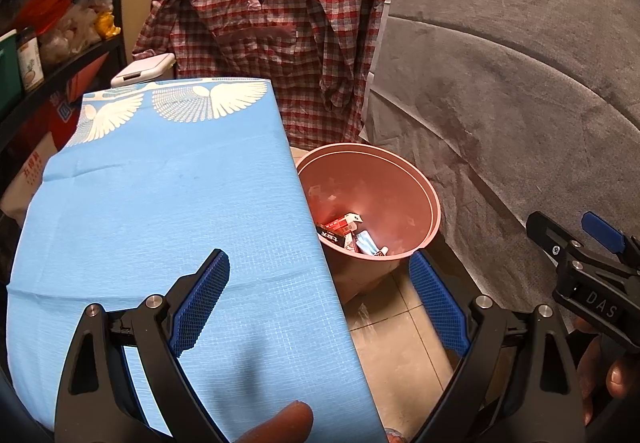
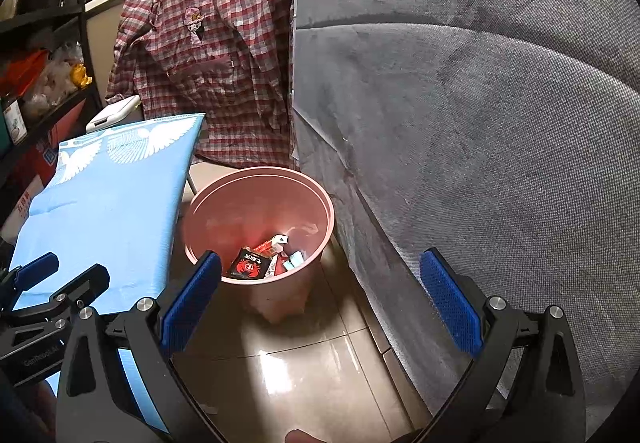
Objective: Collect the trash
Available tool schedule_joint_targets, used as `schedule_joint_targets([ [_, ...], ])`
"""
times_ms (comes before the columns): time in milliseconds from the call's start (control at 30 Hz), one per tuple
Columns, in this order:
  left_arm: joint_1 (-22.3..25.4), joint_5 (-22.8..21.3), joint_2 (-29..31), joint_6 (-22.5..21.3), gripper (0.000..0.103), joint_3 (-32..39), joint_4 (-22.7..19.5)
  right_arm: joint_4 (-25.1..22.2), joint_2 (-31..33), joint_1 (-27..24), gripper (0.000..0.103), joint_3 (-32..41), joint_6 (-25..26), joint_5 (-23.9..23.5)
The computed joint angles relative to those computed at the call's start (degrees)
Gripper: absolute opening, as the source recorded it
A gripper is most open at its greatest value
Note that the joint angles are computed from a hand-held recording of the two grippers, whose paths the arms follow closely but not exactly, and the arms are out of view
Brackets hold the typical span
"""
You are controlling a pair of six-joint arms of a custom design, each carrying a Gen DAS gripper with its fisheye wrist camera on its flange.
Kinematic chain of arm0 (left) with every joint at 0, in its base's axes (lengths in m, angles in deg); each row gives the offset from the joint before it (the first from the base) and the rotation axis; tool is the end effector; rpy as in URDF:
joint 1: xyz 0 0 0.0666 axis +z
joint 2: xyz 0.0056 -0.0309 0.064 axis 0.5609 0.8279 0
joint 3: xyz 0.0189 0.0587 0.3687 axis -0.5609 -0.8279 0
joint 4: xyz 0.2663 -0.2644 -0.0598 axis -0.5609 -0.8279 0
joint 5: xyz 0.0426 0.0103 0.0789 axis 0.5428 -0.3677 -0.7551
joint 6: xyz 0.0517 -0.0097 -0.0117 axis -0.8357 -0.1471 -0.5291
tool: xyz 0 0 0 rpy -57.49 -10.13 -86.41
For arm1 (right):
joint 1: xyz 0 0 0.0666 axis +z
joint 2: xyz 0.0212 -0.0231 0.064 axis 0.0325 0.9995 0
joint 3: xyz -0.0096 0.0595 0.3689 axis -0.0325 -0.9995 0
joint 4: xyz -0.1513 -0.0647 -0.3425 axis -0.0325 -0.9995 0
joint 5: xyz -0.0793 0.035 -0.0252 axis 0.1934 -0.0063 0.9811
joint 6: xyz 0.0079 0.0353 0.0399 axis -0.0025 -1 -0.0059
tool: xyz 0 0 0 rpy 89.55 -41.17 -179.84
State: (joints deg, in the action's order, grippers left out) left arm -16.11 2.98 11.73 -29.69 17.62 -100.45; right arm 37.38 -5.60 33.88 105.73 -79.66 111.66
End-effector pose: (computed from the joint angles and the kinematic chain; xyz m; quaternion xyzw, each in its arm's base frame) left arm 0.3438 -0.3831 0.3898 -0.0487 0.9134 -0.0385 0.4023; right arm 0.3692 0.2137 0.4102 -0.0150 0.8997 0.0050 0.4362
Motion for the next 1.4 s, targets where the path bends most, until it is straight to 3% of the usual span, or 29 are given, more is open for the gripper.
schedule_joint_targets([
  [1400, -0.2, -0.6, 0.0, -0.5, 0.089, 0.5, -0.4, 0.4, 0.1, -1.4, 0.098, 0.2, 0.8, -0.9],
])
